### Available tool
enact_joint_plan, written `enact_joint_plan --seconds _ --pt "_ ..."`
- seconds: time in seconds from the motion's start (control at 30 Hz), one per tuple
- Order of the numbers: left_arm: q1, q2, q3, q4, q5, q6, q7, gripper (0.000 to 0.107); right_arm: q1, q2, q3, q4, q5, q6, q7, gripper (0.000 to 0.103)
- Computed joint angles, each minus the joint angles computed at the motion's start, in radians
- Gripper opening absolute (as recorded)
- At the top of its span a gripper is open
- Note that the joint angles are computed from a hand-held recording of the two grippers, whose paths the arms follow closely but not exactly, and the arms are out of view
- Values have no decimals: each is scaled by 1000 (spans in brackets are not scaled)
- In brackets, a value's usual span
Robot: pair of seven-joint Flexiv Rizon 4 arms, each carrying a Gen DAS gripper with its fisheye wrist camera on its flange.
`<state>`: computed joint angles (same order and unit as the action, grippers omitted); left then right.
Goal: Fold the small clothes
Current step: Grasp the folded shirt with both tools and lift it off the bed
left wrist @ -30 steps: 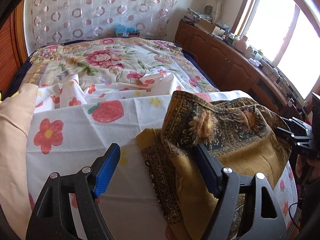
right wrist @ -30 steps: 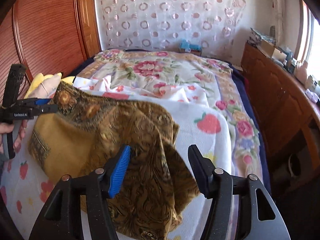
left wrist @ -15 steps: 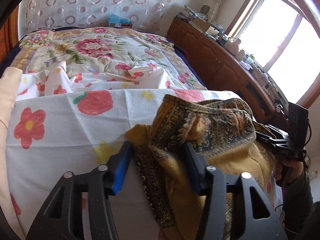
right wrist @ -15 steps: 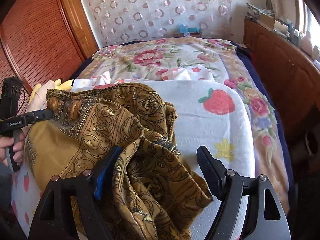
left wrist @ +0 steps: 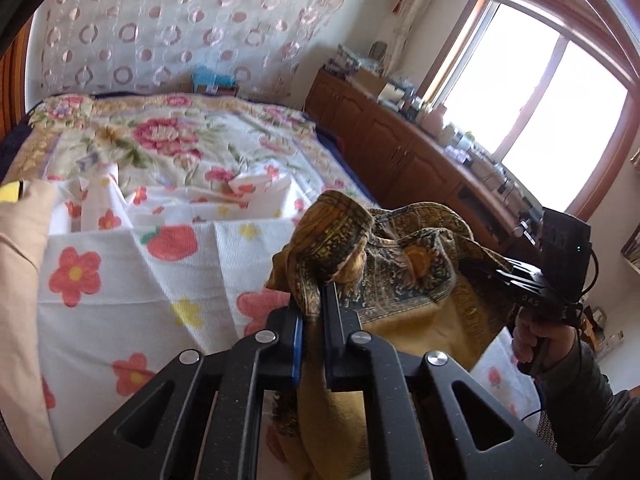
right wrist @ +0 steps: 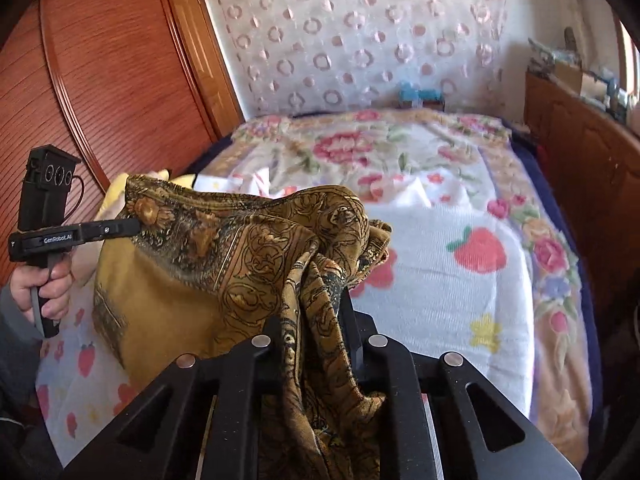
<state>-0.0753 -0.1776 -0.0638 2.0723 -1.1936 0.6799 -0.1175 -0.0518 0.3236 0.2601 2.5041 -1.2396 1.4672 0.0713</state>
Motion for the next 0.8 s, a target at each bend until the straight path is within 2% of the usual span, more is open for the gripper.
enact_joint_plan --seconds 0.1,0.27,0.47,0.57,0.67,0.8 --pt "18 38 17 15 -51 -33 27 8 -33 15 1 -26 -143 27 91 14" --pt "51 79 58 25 -132 -50 75 8 28 -6 -24 -99 -244 -11 118 14" --pt "92 64 85 11 -224 46 141 8 126 -148 -97 -268 -390 16 120 14" --pt "120 32 90 -5 -259 104 168 8 177 -262 -119 -386 -385 10 9 14" --pt "154 6 93 -14 -306 121 184 8 235 -353 -110 -479 -264 -24 -175 14" --pt "195 -10 102 1 -356 121 199 8 324 -477 -109 -614 -18 -74 -494 14"
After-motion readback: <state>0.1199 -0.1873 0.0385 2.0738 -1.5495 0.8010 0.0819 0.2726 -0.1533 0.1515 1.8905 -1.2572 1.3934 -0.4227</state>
